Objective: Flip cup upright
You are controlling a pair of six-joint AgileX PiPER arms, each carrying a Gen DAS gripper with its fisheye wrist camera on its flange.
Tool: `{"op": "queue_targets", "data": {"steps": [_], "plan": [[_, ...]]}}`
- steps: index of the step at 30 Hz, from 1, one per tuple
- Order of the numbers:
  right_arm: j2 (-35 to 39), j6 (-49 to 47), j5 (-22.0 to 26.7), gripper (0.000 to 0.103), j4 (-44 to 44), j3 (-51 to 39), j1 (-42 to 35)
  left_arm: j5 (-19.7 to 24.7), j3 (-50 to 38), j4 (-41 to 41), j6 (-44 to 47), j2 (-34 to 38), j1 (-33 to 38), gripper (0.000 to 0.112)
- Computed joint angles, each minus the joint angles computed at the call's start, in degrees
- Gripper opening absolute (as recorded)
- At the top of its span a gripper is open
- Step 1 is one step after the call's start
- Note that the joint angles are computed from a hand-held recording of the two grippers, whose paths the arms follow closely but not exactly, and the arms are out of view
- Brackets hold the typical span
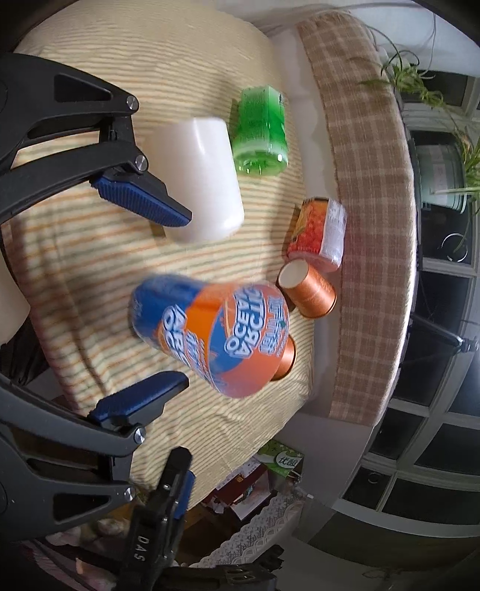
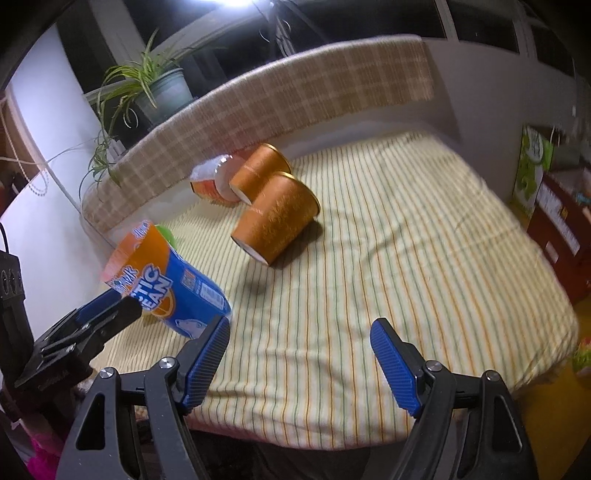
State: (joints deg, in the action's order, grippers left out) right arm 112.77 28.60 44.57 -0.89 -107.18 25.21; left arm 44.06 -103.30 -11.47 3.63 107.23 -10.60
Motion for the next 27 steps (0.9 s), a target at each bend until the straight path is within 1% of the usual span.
{"op": "queue_targets", "data": {"steps": [4, 5, 7, 8, 10, 11, 12, 13, 14, 15, 17, 21, 27], "plan": [[-0.19, 2.86, -0.31, 0.083, -6.08, -1.01, 2.00, -3.28, 4.90, 2.01, -1.26, -3.96, 0.97, 0.085], [-0.32, 3.72, -0.50, 0.085, -7.91, -1.20, 2.61, -4.52, 6.23, 3.41, -2.34, -5.11, 1.11, 0.085], [-0.74, 5.21, -1.08, 0.086, -10.79, -1.17, 3.49, -6.52, 8.12, 6.49, -5.01, -6.90, 1.29, 0.086], [-0.97, 6.37, -1.38, 0.087, -12.82, -1.21, 4.11, -7.93, 9.47, 8.52, -6.95, -8.16, 1.39, 0.088], [-1.38, 8.19, -2.07, 0.092, -15.88, -1.17, 5.03, -9.87, 10.81, 11.75, -9.89, -9.55, 1.58, 0.093], [-1.78, 9.61, -2.82, 0.096, -17.97, -0.83, 5.60, -11.66, 12.30, 15.45, -13.22, -10.87, 1.36, 0.094], [-2.08, 11.00, -3.40, 0.099, -19.94, -0.55, 6.10, -12.51, 12.89, 18.04, -15.42, -11.53, 1.31, 0.094], [-2.37, 12.52, -3.90, 0.099, -22.13, -0.25, 6.63, -13.10, 13.21, 19.95, -17.07, -11.95, 1.28, 0.095], [-2.69, 14.11, -4.28, 0.100, -24.61, 0.04, 7.26, -13.87, 13.78, 22.26, -19.17, -12.64, 1.23, 0.100], [-2.84, 15.44, -4.42, 0.101, -26.89, 0.04, 7.86, -14.59, 14.23, 24.01, -20.87, -13.18, 1.26, 0.103], [-3.03, 17.52, -4.77, 0.103, -30.28, 0.07, 8.68, -16.30, 15.69, 28.53, -25.31, -14.54, 1.17, 0.103], [-3.08, 22.09, -4.38, 0.103, -36.72, -0.21, 10.18, -16.96, 15.91, 31.80, -28.53, -15.19, 1.15, 0.103], [-3.32, 24.93, -4.17, 0.103, -40.49, 0.22, 10.89, -16.67, 16.04, 32.99, -29.72, -15.50, 0.81, 0.103]]}}
